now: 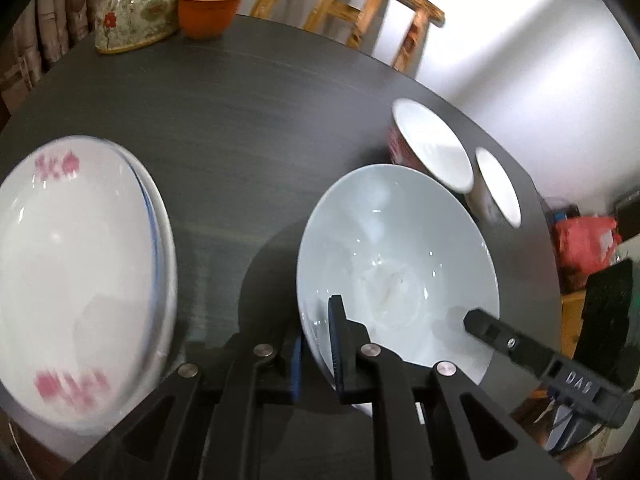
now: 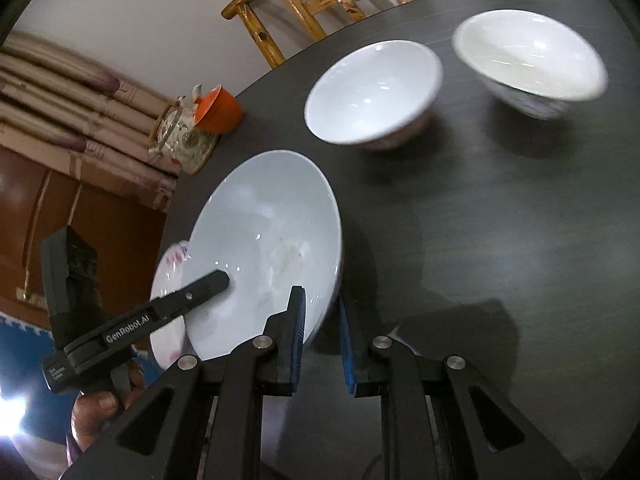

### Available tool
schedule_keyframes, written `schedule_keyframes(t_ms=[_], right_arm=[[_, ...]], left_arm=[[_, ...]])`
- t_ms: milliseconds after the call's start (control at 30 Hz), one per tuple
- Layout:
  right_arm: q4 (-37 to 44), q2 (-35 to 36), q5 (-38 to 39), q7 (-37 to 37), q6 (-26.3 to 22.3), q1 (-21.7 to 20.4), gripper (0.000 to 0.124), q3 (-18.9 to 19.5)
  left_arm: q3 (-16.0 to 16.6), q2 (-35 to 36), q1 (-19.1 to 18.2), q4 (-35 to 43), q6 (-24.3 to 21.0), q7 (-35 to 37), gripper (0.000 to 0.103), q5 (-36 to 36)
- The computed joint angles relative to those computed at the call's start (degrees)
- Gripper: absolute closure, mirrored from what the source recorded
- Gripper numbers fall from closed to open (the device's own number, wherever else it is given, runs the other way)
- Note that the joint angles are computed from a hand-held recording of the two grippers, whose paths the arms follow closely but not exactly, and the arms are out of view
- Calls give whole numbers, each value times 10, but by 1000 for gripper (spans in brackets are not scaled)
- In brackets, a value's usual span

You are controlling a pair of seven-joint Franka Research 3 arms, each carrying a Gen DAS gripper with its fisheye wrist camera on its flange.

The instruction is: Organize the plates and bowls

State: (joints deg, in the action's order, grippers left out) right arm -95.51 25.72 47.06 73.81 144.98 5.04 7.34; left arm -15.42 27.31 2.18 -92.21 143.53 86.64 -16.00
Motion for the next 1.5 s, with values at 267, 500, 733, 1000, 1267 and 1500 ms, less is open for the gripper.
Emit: schedule_keyframes(t_ms=[267,500,733,1000,1267,1500], right_arm=[[-109,-71,56,-57,16,-17,108,-9],[-132,-84,82,-82,29,-13,110,-17],[-176,-124,145,-169,109,-6,105,-14],[-225,-120,49,-117,234,13,90,-42],[-243,-98,92,-135,321,-31,89,-10],[-250,-80,148,-251,419,-121,50,115]], left_arm=[[23,-45,-52,-82,68,-40,90,86],[53,-65,-86,-108,98,-106,90,205],[87,-97,-120,-138,119,-194,79,346],[81,-115,-116,-154,116,-222,79,398],[82,-120,-123,-150,110,-249,79,440],[61,-113,-107,-137,104,-219,79,392]])
